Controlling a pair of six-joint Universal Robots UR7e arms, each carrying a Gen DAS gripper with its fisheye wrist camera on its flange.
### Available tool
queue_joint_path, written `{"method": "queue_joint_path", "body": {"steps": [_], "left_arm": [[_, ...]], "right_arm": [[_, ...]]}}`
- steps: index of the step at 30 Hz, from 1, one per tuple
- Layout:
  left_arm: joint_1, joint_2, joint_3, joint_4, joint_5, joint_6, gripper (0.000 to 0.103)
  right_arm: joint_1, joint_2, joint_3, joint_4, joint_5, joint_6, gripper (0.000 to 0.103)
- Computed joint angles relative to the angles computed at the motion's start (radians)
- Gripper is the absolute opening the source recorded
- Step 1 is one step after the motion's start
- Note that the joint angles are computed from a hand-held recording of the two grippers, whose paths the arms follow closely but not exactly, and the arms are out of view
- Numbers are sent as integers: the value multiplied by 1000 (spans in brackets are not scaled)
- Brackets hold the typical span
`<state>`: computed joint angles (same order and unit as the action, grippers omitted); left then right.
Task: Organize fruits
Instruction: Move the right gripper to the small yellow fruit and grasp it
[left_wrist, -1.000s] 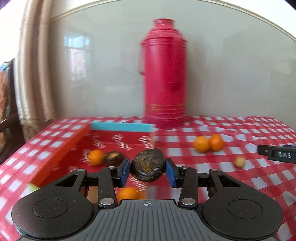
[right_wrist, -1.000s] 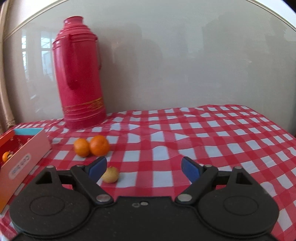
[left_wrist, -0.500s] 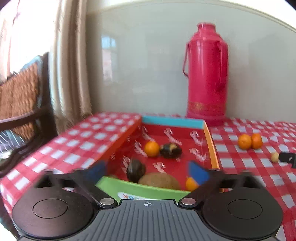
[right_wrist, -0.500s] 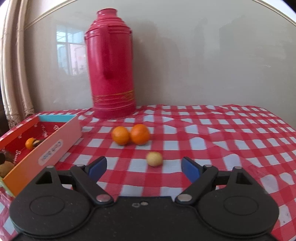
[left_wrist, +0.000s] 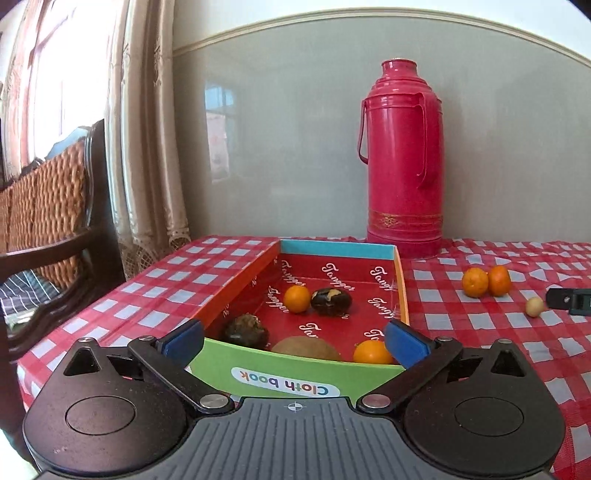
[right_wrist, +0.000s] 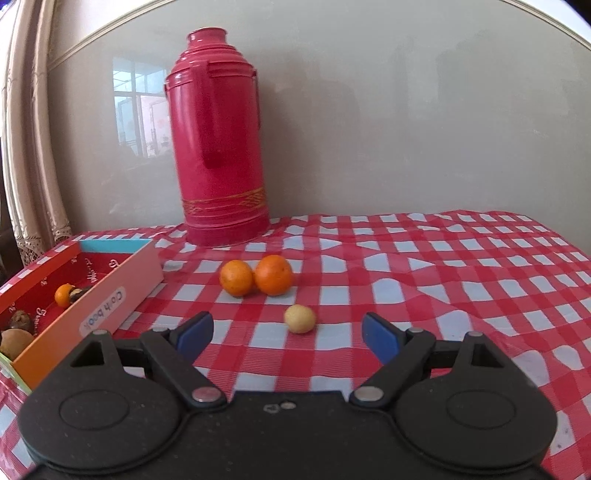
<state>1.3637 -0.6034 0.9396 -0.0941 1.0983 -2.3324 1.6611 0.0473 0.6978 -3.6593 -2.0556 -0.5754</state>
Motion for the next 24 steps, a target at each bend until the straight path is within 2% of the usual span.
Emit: {"method": "queue_joint_path", "body": {"steps": [4, 10, 14, 19, 24], "left_arm": [[-11, 10, 6, -36, -31, 33, 103], [-14, 31, -30, -22, -46, -14, 103], [-13, 58, -73, 6, -52, 4, 103], [-6, 84, -136, 33, -57, -17, 103], [7, 96, -185, 56, -59, -49, 103]], "right_arm": [[-8, -26, 45, -27, -2, 4, 81], [-12, -34, 56, -34, -7, -5, 81], [-8, -6, 5, -20, -11, -60, 81], [-4, 29, -75, 34, -10, -69, 78], [-3, 69, -170, 126, -20, -65, 67]]}}
